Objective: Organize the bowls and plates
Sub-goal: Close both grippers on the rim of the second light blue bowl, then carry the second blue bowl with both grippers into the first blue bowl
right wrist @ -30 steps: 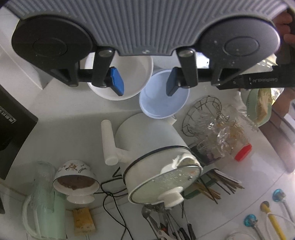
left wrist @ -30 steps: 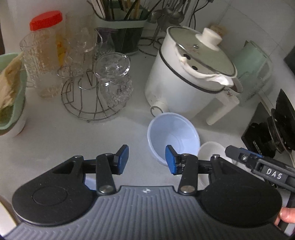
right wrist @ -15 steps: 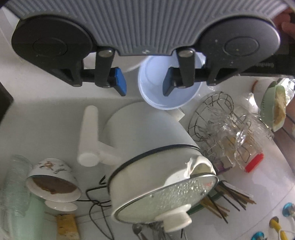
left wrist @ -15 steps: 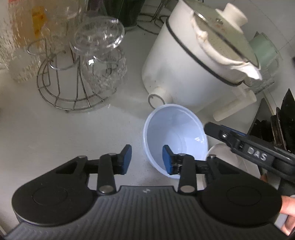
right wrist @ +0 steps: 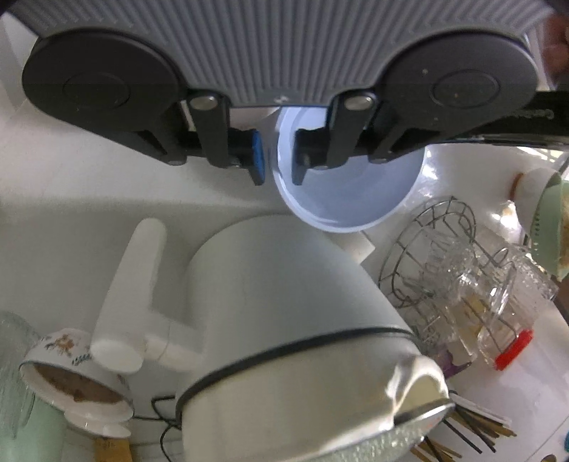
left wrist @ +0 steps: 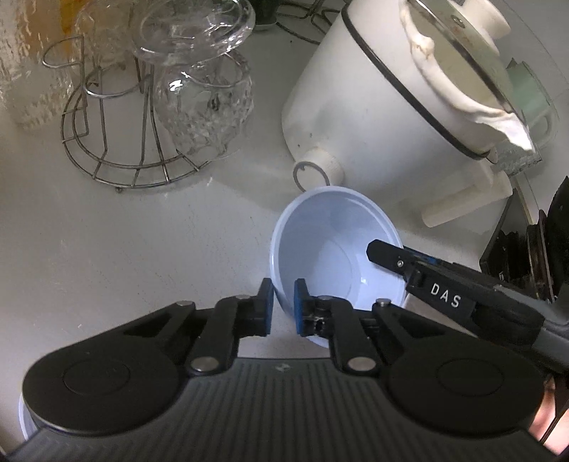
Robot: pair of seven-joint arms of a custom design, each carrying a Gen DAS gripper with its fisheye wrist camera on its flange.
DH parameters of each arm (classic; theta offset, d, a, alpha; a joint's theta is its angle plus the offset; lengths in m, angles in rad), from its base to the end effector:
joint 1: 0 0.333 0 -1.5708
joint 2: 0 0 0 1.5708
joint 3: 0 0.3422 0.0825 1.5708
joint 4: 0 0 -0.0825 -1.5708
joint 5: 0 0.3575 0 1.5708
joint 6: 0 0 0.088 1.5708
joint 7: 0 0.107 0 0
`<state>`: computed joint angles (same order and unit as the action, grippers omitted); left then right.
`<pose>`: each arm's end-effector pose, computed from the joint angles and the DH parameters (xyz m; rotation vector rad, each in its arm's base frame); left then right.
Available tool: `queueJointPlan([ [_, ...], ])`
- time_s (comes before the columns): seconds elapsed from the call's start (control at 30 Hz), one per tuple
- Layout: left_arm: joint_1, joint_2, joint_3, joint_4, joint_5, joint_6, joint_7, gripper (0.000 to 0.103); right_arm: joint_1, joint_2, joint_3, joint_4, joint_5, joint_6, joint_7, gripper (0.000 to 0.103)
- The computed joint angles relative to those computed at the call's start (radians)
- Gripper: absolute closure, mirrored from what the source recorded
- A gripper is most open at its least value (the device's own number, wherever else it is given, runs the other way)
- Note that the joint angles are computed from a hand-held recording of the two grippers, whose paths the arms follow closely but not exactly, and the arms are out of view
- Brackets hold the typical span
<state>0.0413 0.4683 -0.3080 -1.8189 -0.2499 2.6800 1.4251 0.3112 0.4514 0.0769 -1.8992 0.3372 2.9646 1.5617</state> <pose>0.6574 -0.1438 0.3741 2.2879 -1.9863 0.7576 0.6277 0.2254 0.3728 -1.8440 1.7275 -0.2379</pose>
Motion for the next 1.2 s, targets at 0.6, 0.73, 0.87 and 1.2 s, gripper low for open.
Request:
queueJointPlan([
  [0.6, 0.052, -0.148, -0.023, -0.112, -0.158, 0.033, 0.095, 0.091, -0.060, -0.133, 0.098, -0.113, 0.147, 0.055, -0.084, 0.089],
  [0.73, 0.035, -0.204, -0.001, -0.136, -0.192, 0.024, 0.121, 0.091, -0.065, -0.179, 0.122, -0.146, 0.217, 0.077, -0.117, 0.089],
  [0.87, 0.018, -0.260, 0.024, -0.170, -0.227, 0.023, 0.153, 0.091, -0.048, -0.222, 0.126, -0.182, 0.260, 0.100, -0.134, 0.089],
  [1.2, -0.016, -0.364, 0.086, -0.233, -0.361, 0.006, 0.268, 0.091, -0.054, -0.292, 0.172, -0.221, 0.457, 0.109, -0.262, 0.088],
])
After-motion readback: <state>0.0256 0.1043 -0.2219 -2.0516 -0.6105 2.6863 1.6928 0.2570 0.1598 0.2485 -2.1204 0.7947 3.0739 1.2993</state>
